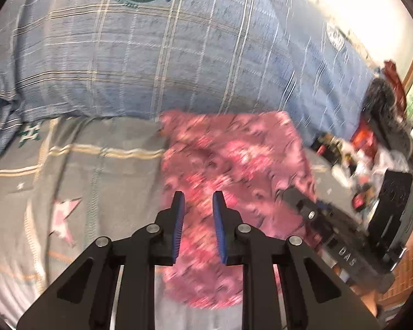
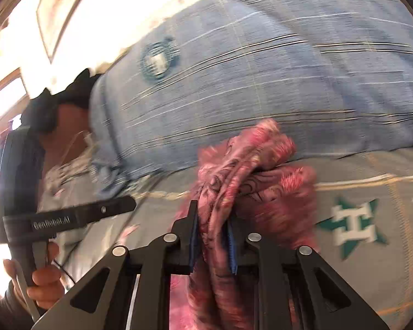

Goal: Fold small clothes

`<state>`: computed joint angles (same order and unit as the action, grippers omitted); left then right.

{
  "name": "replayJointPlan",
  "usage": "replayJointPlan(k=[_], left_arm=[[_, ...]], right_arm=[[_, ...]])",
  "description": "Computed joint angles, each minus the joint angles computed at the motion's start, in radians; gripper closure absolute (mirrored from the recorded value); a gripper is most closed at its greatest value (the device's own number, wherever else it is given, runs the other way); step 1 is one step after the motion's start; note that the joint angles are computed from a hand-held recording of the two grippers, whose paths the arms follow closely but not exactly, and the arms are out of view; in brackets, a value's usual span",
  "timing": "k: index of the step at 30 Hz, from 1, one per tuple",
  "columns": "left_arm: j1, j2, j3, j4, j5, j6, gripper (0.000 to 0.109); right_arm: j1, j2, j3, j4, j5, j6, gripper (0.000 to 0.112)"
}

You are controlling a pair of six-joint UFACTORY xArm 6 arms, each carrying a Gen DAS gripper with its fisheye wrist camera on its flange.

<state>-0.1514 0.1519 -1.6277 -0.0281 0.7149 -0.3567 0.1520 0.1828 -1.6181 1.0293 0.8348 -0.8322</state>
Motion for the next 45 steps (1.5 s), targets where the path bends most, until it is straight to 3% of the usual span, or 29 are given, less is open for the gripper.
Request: replayJointPlan(k=[2, 5, 8, 9, 12, 13, 14, 16, 18, 19, 20, 21, 22, 23, 24, 25, 29, 34, 37, 41, 43, 45], left_arm=[[0.006, 0.011, 0.006, 0.060, 0.033, -0.040, 0.090], [0.062, 0.065, -0.021, -0.080, 0.113, 0.007, 0.088], [0.100, 0.140, -0.079, -0.209, 0.162, 0.028, 0.077], [0.107, 0.171, -0.107, -0.249, 0.171, 0.037, 0.069], [0.116, 0.265, -0.200, -0.362, 0.191, 0.064, 0.053], [0.115, 0.292, -0.223, -0.401, 0.179, 0.079, 0.046], [0.113, 0.296, -0.227, -0.419, 0.174, 0.085, 0.041], [0.117, 0.335, -0.263, -0.490, 0.172, 0.116, 0.028], [0.111, 0.350, -0.271, -0.562, 0.157, 0.167, 0.024], [0.102, 0.347, -0.274, -0.566, 0.156, 0.193, 0.025], [0.095, 0.347, -0.283, -0.577, 0.167, 0.223, 0.030], [0.079, 0.361, -0.315, -0.546, 0.189, 0.239, 0.048], [0.064, 0.354, -0.313, -0.474, 0.172, 0.218, 0.061], [0.047, 0.349, -0.314, -0.397, 0.156, 0.205, 0.069], [0.034, 0.339, -0.312, -0.349, 0.145, 0.203, 0.079], [0.031, 0.327, -0.304, -0.338, 0.139, 0.200, 0.081], [0.039, 0.251, -0.238, -0.393, 0.128, 0.198, 0.083], [0.053, 0.078, -0.049, -0.443, 0.072, 0.199, 0.083], [0.084, -0.018, 0.062, -0.501, 0.065, 0.217, 0.082], [0.100, -0.068, 0.169, -0.469, 0.062, 0.173, 0.081], [0.103, -0.044, 0.184, -0.378, 0.087, 0.104, 0.079], [0.118, -0.045, 0.229, -0.394, 0.093, 0.121, 0.062]], right_arm=[[0.014, -0.015, 0.041, 0.012, -0.041, 0.014, 0.096], [-0.006, 0.020, 0.035, -0.038, -0.120, 0.137, 0.095], [-0.057, 0.120, -0.063, -0.167, -0.055, 0.333, 0.086], [-0.076, 0.153, -0.099, -0.179, -0.019, 0.378, 0.085], [-0.130, 0.216, -0.160, -0.037, 0.092, 0.383, 0.060], [-0.143, 0.245, -0.190, -0.003, 0.118, 0.412, 0.039], [-0.149, 0.270, -0.216, 0.013, 0.133, 0.435, 0.031], [-0.157, 0.340, -0.298, 0.042, 0.183, 0.473, 0.031], [-0.158, 0.442, -0.441, 0.024, 0.272, 0.529, 0.033], [-0.148, 0.469, -0.487, 0.005, 0.274, 0.523, 0.034], [-0.136, 0.486, -0.521, 0.002, 0.272, 0.484, 0.037], [-0.124, 0.496, -0.546, -0.024, 0.281, 0.463, 0.044], [-0.104, 0.500, -0.566, -0.092, 0.262, 0.454, 0.071], [-0.092, 0.492, -0.564, -0.135, 0.242, 0.436, 0.082], [-0.078, 0.463, -0.527, -0.149, 0.198, 0.399, 0.083], [-0.071, 0.426, -0.473, -0.125, 0.158, 0.350, 0.087], [-0.067, 0.302, -0.311, 0.023, 0.095, 0.241, 0.089], [-0.082, 0.222, -0.231, 0.168, 0.177, 0.204, 0.089], [-0.106, 0.204, -0.193, 0.262, 0.279, 0.229, 0.089], [-0.087, 0.195, -0.151, 0.223, 0.295, 0.241, 0.089], [-0.049, 0.196, -0.118, 0.124, 0.237, 0.252, 0.088], [-0.010, 0.186, -0.060, 0.023, 0.131, 0.260, 0.084]])
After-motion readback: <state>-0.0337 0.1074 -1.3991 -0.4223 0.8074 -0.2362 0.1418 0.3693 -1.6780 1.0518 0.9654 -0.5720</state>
